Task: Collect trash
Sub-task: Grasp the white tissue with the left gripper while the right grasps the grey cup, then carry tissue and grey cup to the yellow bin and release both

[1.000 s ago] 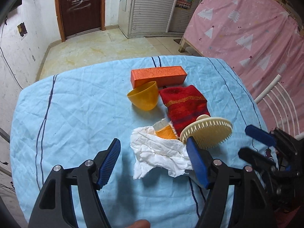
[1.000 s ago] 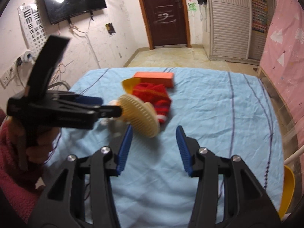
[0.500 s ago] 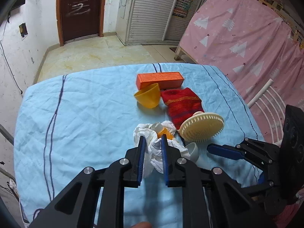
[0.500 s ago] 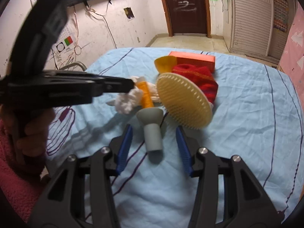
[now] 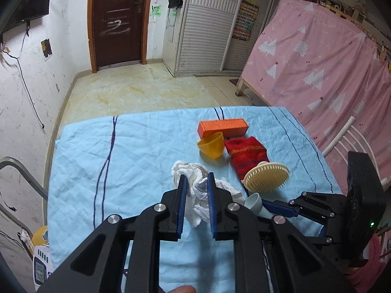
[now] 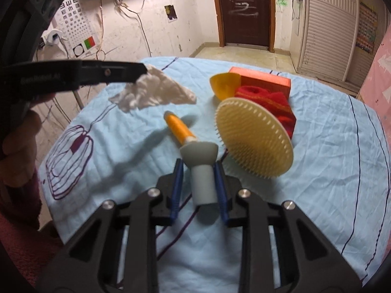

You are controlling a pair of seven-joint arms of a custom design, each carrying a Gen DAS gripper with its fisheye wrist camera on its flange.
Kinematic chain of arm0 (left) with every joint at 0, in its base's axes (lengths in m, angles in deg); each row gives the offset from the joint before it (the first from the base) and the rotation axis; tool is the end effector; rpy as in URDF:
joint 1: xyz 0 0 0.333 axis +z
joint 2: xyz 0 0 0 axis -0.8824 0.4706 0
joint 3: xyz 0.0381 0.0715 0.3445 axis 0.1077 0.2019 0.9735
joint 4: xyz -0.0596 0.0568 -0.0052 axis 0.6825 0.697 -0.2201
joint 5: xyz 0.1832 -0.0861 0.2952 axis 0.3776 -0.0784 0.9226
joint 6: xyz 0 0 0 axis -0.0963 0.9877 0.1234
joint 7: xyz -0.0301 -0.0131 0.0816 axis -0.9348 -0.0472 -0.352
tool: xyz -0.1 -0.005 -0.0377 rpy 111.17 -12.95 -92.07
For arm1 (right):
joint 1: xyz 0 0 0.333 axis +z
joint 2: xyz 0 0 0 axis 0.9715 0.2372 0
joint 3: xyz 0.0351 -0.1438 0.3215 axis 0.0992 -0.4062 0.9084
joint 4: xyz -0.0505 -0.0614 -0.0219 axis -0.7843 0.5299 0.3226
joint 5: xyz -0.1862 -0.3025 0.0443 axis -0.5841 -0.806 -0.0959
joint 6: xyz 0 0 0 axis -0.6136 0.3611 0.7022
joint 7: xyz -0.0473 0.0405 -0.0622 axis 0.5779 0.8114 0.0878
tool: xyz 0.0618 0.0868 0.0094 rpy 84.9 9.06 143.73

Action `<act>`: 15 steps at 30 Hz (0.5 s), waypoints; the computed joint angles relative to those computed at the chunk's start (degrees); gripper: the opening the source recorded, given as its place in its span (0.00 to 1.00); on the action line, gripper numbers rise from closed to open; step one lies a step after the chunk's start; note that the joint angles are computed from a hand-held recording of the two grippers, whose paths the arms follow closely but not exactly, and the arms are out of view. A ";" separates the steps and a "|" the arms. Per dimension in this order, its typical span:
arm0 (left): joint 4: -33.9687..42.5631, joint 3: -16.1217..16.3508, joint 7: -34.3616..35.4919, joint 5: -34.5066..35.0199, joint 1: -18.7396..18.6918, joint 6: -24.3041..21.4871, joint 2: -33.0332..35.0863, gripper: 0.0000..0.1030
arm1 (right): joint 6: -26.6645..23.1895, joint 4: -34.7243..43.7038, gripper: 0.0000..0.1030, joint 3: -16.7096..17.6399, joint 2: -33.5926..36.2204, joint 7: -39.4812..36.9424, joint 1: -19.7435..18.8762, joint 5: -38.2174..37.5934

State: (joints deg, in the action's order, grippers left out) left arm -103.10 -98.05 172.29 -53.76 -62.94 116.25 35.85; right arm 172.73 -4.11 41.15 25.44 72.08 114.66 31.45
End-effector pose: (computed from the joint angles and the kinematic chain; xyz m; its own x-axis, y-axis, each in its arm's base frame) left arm 0.7419 -0.2277 0.3399 -0.4651 -0.8694 0.1669 -0.7304 0.2704 -0.6272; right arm 0.6563 0.4017 0.2948 0.2507 -0.9565 -0.1492 -0.7686 -0.1030 -0.6314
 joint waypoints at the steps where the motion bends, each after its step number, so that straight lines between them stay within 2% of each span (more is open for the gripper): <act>1: -0.56 0.25 -0.25 0.10 -0.08 0.86 -0.56 0.07 | 0.96 -1.07 0.24 -0.52 -0.55 0.28 0.44 0.01; 8: -2.76 0.40 -1.18 1.52 -0.44 3.39 -3.05 0.07 | 8.64 -7.67 0.24 -1.04 -4.44 -1.19 0.72 2.96; 11: -3.62 -0.07 -1.15 2.44 -0.85 4.33 -4.04 0.07 | 12.66 -12.09 0.24 -2.75 -6.86 -1.92 2.12 5.71; 15: -3.83 -0.48 -0.99 3.79 -2.24 4.94 -4.82 0.07 | 17.61 -19.23 0.24 -7.27 -10.15 -2.80 5.95 10.77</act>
